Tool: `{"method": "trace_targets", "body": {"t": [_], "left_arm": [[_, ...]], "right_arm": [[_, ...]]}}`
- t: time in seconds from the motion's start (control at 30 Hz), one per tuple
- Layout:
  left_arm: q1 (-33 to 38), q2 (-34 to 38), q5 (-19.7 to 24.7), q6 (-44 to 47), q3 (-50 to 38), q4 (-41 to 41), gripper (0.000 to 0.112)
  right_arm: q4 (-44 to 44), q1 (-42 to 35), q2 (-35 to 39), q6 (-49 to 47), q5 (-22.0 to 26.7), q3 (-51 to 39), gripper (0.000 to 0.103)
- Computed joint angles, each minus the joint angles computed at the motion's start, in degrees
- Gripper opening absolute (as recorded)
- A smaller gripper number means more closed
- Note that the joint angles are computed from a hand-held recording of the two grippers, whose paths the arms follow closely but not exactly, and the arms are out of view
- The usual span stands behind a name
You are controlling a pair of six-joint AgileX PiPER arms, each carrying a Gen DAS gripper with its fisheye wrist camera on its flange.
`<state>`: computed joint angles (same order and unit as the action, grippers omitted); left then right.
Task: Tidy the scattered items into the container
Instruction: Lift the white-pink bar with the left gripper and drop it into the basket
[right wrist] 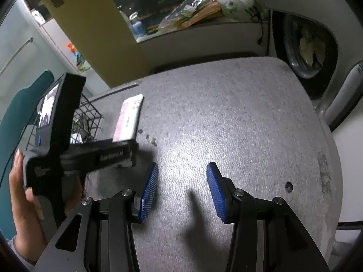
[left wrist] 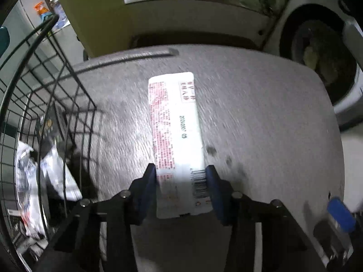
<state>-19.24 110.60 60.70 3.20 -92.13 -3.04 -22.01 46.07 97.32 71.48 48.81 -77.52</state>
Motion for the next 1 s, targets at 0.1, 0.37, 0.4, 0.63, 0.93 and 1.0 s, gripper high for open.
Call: {"method": "trace_targets", "body": {"t": [0.1,0.37,0.4,0.63,0.93,1.0], "left_arm": [[-0.31,-5.21,-1.17,3.51,7.39,-2.39,0.045],[-1.92,-15.79,-2.85,6.20,21.17,-3.94,0.050],[-2.24,-16.07,-3.39,6.00,21.73,-3.63,0.057],[-3.69,-12.05,-3.46,2.48,17.12,-0.33,0.064],[-3.92,-10.38,-1.06,2.36,13.84,0.52,0.045],[-3.65,-10.79,-0.40,2.89,13.69,-0.08,0.045]], "right_arm": [[-0.58,1.44,-1.51,2.23,0.26,2.22,0.045],[0.09,4.92,-3.61,6.55,-1.42,9.29,0.045],[-0.17,5.12,-3.72,7.25,-1.63,9.77,0.045],[-0.83,5.48,-3.64,8.49,-1.87,10.16,0.045],[-1.28,5.22,-3.04,7.90,-0.47,8.02,0.045],[-1.54,5.38,-3.29,7.97,0.07,7.69,0.045]]}}
